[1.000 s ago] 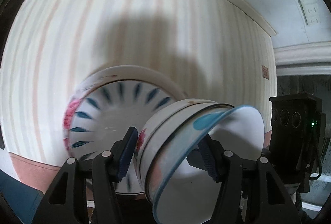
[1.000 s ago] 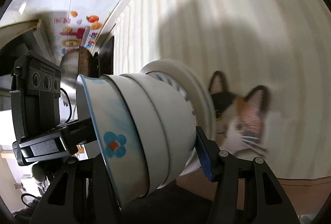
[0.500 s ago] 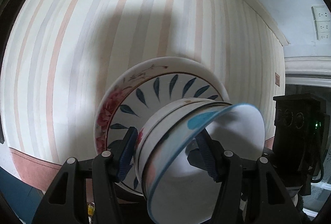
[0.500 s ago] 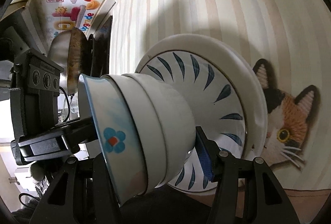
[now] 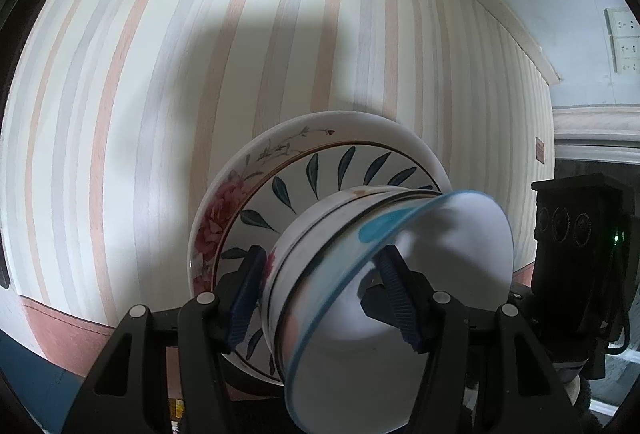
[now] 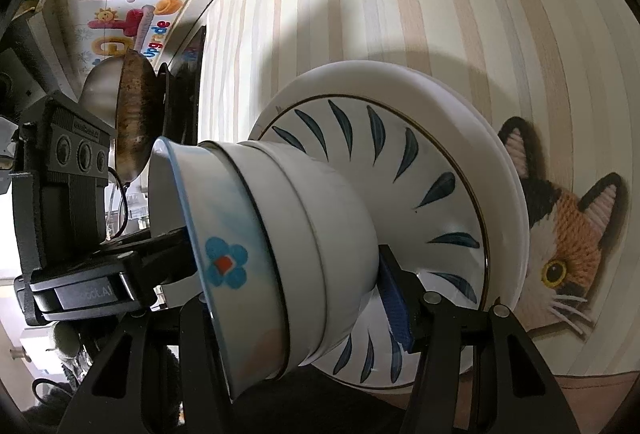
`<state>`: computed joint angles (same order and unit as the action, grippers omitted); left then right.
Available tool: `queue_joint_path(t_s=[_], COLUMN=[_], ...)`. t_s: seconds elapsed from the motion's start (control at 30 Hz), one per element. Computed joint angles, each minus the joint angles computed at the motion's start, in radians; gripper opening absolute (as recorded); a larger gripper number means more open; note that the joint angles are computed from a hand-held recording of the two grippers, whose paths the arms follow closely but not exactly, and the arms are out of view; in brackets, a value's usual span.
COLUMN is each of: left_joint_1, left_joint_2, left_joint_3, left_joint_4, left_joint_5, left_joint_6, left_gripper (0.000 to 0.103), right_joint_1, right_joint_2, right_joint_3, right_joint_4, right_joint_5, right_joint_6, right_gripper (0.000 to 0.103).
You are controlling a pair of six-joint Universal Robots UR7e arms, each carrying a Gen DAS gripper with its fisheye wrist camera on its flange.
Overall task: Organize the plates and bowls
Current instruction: 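Tilt the bowl stack upright and lower it onto the plate stack, then open both tools and pull them back from the bowl stack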
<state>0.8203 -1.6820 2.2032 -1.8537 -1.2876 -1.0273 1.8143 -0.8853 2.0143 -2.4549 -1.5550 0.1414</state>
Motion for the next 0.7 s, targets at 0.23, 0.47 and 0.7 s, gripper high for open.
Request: queue_joint_path(t_s=[0.23, 0.47, 0.7], left_joint_1=[-0.045, -0.146, -0.269], left_joint_2=[0.001, -0.029, -0.078], left_joint_3=[-0.015, -0.043, -0.065], left_joint_4=[0.063, 0.202, 0.352], left_joint_5=[0.048, 0.144, 0.221], left_joint_6=[-0.019, -0.094, -0.196], left_gripper=[0.056, 0.057, 0.073], right_joint_1=[0.0, 0.04, 0.148], right_joint_2=[-0.011, -0.056, -0.147], right_joint_3=[0.012, 0.027, 0.044], right_joint_4=[0.003, 0.001, -0.027], right_joint_5=[-0.008, -0.075, -0.224], right_joint_6=[0.015, 0.032, 0.057], right_gripper=[0.057, 0.058, 0.074])
